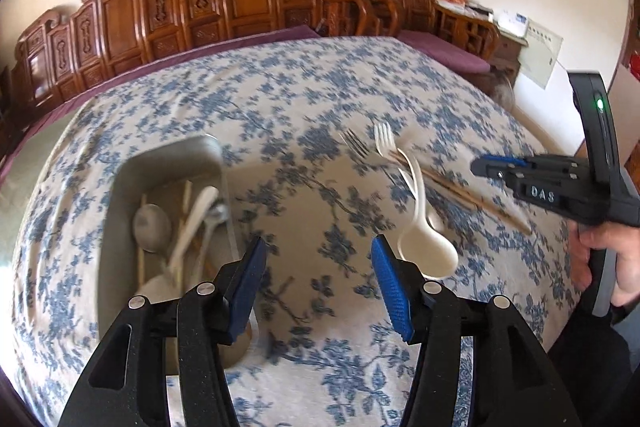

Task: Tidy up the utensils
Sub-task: 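Grasp a wooden chopstick from the pile with the right tool, then grasp a cream plastic ladle with the left tool while the right tool holds its chopstick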

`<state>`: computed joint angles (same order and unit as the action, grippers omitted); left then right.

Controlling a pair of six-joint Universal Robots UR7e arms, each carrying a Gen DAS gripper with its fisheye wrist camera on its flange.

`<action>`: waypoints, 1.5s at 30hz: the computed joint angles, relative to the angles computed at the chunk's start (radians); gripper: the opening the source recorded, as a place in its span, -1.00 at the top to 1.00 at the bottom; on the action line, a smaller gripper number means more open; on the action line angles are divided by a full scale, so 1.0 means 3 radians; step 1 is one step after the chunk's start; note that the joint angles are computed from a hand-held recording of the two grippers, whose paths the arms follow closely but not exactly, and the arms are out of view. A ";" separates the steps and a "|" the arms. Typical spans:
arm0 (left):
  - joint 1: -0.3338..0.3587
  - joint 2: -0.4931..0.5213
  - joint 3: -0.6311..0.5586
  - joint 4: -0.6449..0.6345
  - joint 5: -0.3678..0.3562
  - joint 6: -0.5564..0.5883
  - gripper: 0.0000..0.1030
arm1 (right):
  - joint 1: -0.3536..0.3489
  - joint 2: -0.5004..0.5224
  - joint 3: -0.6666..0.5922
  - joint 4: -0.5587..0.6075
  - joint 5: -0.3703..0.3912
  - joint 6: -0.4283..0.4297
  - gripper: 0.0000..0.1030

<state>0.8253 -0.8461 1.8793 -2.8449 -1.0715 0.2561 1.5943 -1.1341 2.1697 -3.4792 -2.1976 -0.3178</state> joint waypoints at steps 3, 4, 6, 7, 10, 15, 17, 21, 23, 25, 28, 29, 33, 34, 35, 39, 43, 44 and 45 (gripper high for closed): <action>-0.0013 0.0056 -0.0021 0.0086 -0.0014 -0.0019 -0.01 | -0.0049 -0.0010 -0.0015 0.0121 0.0005 -0.0027 0.66; -0.0017 0.0072 -0.0027 0.0094 -0.0012 -0.0017 -0.01 | -0.0077 -0.0026 -0.0020 0.0200 0.0036 -0.0021 0.66; -0.0030 0.0115 -0.0040 0.0108 -0.0002 -0.0010 -0.01 | -0.0113 -0.0026 -0.0037 0.0324 0.0013 -0.0041 0.66; -0.0033 0.0129 -0.0041 0.0110 -0.0005 -0.0015 -0.01 | -0.0129 -0.0028 -0.0043 0.0387 -0.0001 -0.0028 0.66; -0.0031 0.0165 -0.0052 0.0136 -0.0013 -0.0038 -0.01 | -0.0188 -0.0080 -0.0020 0.0484 0.0117 0.0064 0.65; -0.0038 0.0199 -0.0051 0.0176 -0.0030 -0.0057 -0.01 | -0.0156 -0.0024 -0.0016 0.0434 0.0040 -0.0056 0.65; -0.0041 0.0205 -0.0062 0.0197 -0.0052 -0.0074 -0.01 | -0.0149 -0.0009 -0.0023 0.0416 0.0001 -0.0068 0.65; -0.0051 0.0229 -0.0102 0.0221 -0.0078 -0.0084 -0.01 | -0.0129 0.0032 -0.0048 0.0364 -0.0112 -0.0113 0.66; -0.0056 0.0241 -0.0113 0.0214 -0.0087 -0.0076 -0.01 | -0.0118 0.0074 -0.0068 0.0299 -0.0209 -0.0177 0.84; -0.0059 0.0247 -0.0116 0.0219 -0.0083 -0.0076 -0.01 | -0.0141 0.0049 -0.0067 0.0326 -0.0167 -0.0134 0.88; -0.0065 0.0262 -0.0132 0.0234 -0.0068 -0.0076 -0.01 | -0.0139 0.0054 -0.0077 0.0324 -0.0185 -0.0134 0.89; -0.0067 0.0273 -0.0146 0.0247 -0.0062 -0.0073 -0.01 | -0.0134 0.0066 -0.0084 0.0310 -0.0210 -0.0144 0.89; -0.0083 0.0313 -0.0203 0.0294 -0.0029 -0.0017 -0.01 | -0.0133 0.0082 -0.0108 0.0262 -0.0270 -0.0130 0.89; -0.0084 0.0327 -0.0226 0.0309 -0.0031 -0.0002 -0.01 | -0.0136 0.0080 -0.0110 0.0243 -0.0280 -0.0120 0.89; -0.0079 0.0339 -0.0255 0.0344 -0.0045 0.0008 -0.01 | -0.0142 0.0075 -0.0112 0.0234 -0.0284 -0.0112 0.89; -0.0056 0.0413 -0.0410 0.0503 -0.0109 -0.0007 -0.01 | -0.0169 0.0036 -0.0103 0.0201 -0.0266 -0.0045 0.89; -0.0024 0.0520 -0.0597 0.0686 -0.0190 -0.0024 -0.01 | -0.0182 0.0027 -0.0100 0.0201 -0.0258 -0.0023 0.89; -0.0010 0.0550 -0.0653 0.0756 -0.0227 -0.0028 0.00 | -0.0183 0.0032 -0.0104 0.0207 -0.0265 -0.0025 0.89; -0.0001 0.0574 -0.0687 0.0796 -0.0235 -0.0036 0.07 | -0.0183 0.0038 -0.0108 0.0211 -0.0274 -0.0028 0.89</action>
<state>0.8250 -0.6739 1.6732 -2.6060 -1.1419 0.2453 1.5394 -1.1227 2.1373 -3.4160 -2.2798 -0.3262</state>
